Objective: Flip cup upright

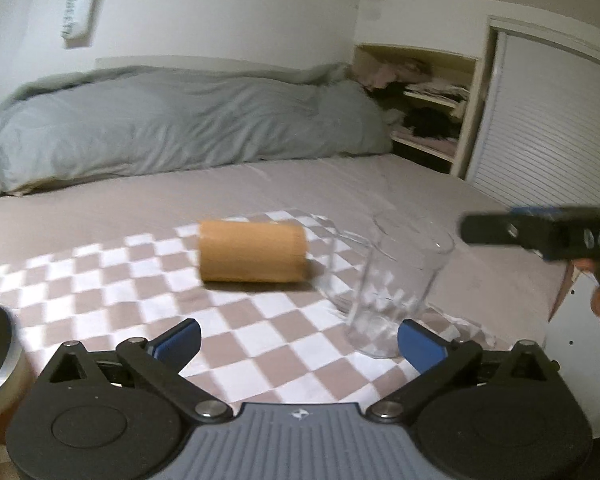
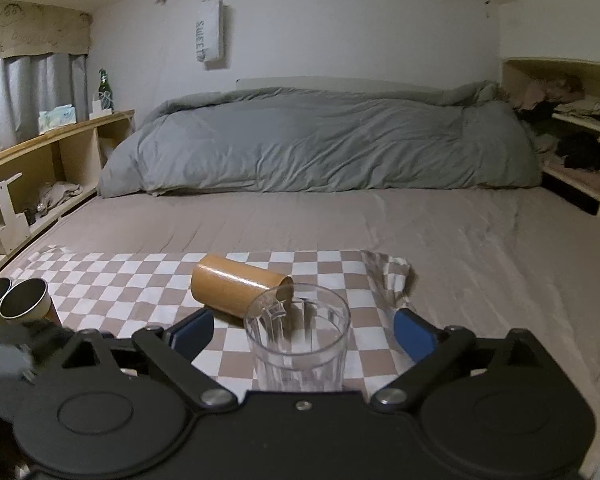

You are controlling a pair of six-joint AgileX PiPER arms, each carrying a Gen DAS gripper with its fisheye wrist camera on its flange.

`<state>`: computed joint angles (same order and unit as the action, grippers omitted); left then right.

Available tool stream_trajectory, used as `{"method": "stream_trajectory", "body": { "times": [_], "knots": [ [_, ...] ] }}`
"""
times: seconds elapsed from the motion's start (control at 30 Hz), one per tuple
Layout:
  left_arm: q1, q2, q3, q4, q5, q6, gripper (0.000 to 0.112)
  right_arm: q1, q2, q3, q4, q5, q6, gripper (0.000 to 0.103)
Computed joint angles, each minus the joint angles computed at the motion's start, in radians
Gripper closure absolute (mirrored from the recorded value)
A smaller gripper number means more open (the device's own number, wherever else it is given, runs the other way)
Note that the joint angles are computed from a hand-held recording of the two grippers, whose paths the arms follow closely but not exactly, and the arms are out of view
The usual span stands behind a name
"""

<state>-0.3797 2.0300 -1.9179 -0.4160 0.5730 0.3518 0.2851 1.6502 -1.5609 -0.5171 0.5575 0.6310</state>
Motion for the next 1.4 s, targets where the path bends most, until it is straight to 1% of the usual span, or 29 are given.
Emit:
{"method": "stream_trajectory", "body": {
  "times": [0.1,0.3,0.4,0.53,0.67,0.77,0.93,1.1,1.4],
  "knots": [
    [0.017,-0.069,0.072,0.002,-0.025,0.012,0.009,0.040,-0.049,0.062,-0.103,0.004,0.121,0.000],
    [0.027,-0.174,0.188,0.052,-0.070,-0.018,0.009,0.122,-0.109,0.146,-0.260,0.021,0.321,0.000],
    [0.037,-0.215,0.243,0.055,-0.083,-0.015,0.009,0.176,-0.132,0.184,-0.367,0.053,0.452,0.000],
    [0.042,-0.249,0.292,0.079,-0.110,-0.027,0.009,0.226,-0.154,0.236,-0.442,0.089,0.565,0.000],
    [0.052,-0.276,0.324,0.053,-0.116,0.001,0.009,0.273,-0.168,0.281,-0.496,0.123,0.675,0.000],
    [0.052,-0.291,0.342,0.054,-0.118,0.011,0.009,0.297,-0.167,0.294,-0.518,0.138,0.716,0.000],
    [0.052,-0.314,0.377,0.076,-0.146,0.016,0.009,0.324,-0.150,0.295,-0.548,0.159,0.745,0.000],
    [0.061,-0.316,0.378,0.118,-0.137,-0.019,0.009,0.350,-0.130,0.285,-0.574,0.188,0.737,0.000],
    [0.064,-0.315,0.379,0.148,-0.138,-0.030,0.009,0.357,-0.122,0.279,-0.571,0.191,0.724,0.000]
  ]
}}
